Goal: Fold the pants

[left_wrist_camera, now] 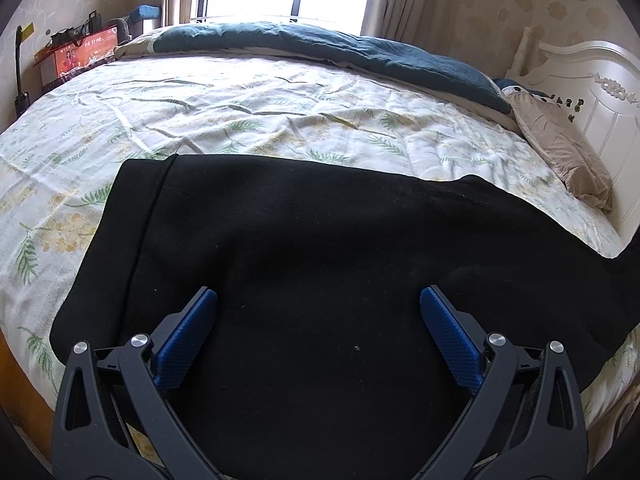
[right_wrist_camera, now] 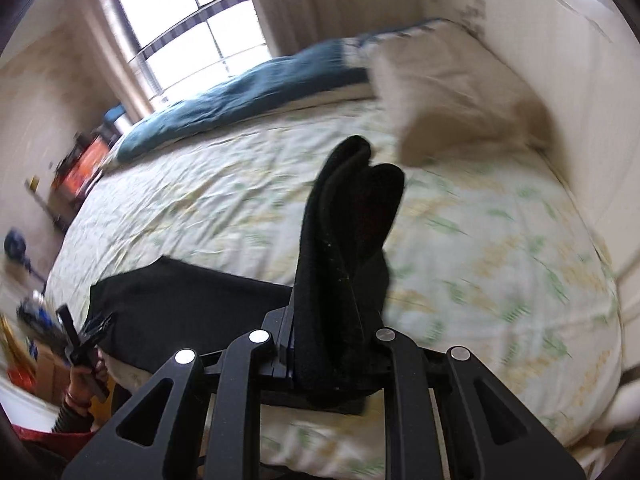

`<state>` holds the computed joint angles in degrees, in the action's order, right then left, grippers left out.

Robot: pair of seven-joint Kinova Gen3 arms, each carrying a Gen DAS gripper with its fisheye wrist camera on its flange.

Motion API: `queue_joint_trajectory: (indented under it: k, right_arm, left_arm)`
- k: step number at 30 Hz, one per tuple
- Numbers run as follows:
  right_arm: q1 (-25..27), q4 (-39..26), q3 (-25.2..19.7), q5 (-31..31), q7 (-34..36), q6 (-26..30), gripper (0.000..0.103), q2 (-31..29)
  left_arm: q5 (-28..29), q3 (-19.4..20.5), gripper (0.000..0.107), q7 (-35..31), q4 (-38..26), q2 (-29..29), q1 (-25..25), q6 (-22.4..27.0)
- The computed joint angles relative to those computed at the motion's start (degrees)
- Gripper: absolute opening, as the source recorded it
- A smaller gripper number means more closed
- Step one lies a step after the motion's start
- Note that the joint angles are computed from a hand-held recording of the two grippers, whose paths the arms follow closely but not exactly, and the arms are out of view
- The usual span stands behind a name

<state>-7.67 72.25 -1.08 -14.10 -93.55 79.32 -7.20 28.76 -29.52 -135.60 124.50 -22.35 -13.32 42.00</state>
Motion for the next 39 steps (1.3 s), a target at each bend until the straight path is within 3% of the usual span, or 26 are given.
queue_joint_trajectory:
  k: [4, 9, 16, 25, 33, 39]
  right_arm:
    - [-4.4, 0.9, -5.5, 2.0, -3.2, -3.7, 0.018, 2.0]
    - [-9.9, 5.3, -9.1, 5.3, -8.4, -9.5, 0.018, 4.9]
    - [-15.5, 10.6, -10.4, 6.9, -12.7, -15.0, 0.018, 8.0]
    - [-21.2, 12.2, -11.6, 13.9, -19.7, -16.7, 0.019, 10.3]
    - [-21.8, 14.3, -11.3, 11.3, -20.3, -19.4, 0.033, 10.4]
    - [-23.4, 13.7, -11.9, 13.7, -22.1, -19.1, 0.045, 11.0]
  left_arm:
    - [0.8, -1.4, 0.101, -1.2, -0.3, 0.1, 0.6, 0.9]
    - [2.4, -3.0, 0.101, -3.1, -0.7, 0.5, 0.7, 2.5]
    - [3.8, -2.7, 0.101, -5.5, -0.4, 0.6, -0.7, 3.2]
    - [3.8, -1.6, 0.101, -5.7, 0.1, 0.5, -1.3, 2.1]
    - [3.7, -1.7, 0.101, -6.0, 0.2, 0.5, -1.3, 1.9]
    - [3.8, -1.9, 0.101, -6.1, 0.3, 0.4, -1.1, 1.7]
